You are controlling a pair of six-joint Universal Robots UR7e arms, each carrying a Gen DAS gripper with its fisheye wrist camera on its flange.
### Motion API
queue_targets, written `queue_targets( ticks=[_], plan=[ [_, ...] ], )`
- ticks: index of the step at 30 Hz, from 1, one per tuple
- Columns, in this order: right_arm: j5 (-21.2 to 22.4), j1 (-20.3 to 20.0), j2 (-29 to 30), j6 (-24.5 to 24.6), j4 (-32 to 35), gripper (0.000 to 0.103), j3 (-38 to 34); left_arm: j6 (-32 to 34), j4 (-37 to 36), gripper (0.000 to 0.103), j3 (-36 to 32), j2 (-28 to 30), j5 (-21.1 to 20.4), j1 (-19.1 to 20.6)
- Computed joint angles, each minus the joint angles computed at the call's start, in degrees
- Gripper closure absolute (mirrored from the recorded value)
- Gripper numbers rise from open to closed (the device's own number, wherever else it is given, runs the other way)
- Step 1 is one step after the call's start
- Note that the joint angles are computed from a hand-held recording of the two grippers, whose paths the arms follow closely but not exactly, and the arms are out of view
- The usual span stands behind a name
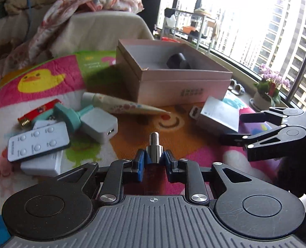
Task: Organize rigid objects
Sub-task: 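Grasp white cable box with right tool while left tool lifts red bottle, then place the cable box and red bottle into the pink box with both tools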
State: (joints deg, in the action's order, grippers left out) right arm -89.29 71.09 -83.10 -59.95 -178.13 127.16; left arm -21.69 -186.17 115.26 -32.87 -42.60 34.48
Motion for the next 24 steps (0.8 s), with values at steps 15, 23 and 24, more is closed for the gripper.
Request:
queue_targets(
  ticks=[15, 23, 24],
  plan=[
    [-3.58, 1.85, 0.58, -0.68, 6.36, 0.0, -2.64, -2.05, -3.45, 0.074, 2.12, 1.3, 0.79, -1.52],
    [-5.39, 4.34, 4.5, -0.16, 4.25, 0.014, -5.55, -4.77, 2.89, 0.075, 0.9, 1.13, 2.89, -2.64],
    [-5.06, 4.41, 4.19, -0.42, 5.17, 0.023, -5.6, -5.58, 2.54, 0.077, 1.26, 1.19, 3.42, -2.91]
  ],
)
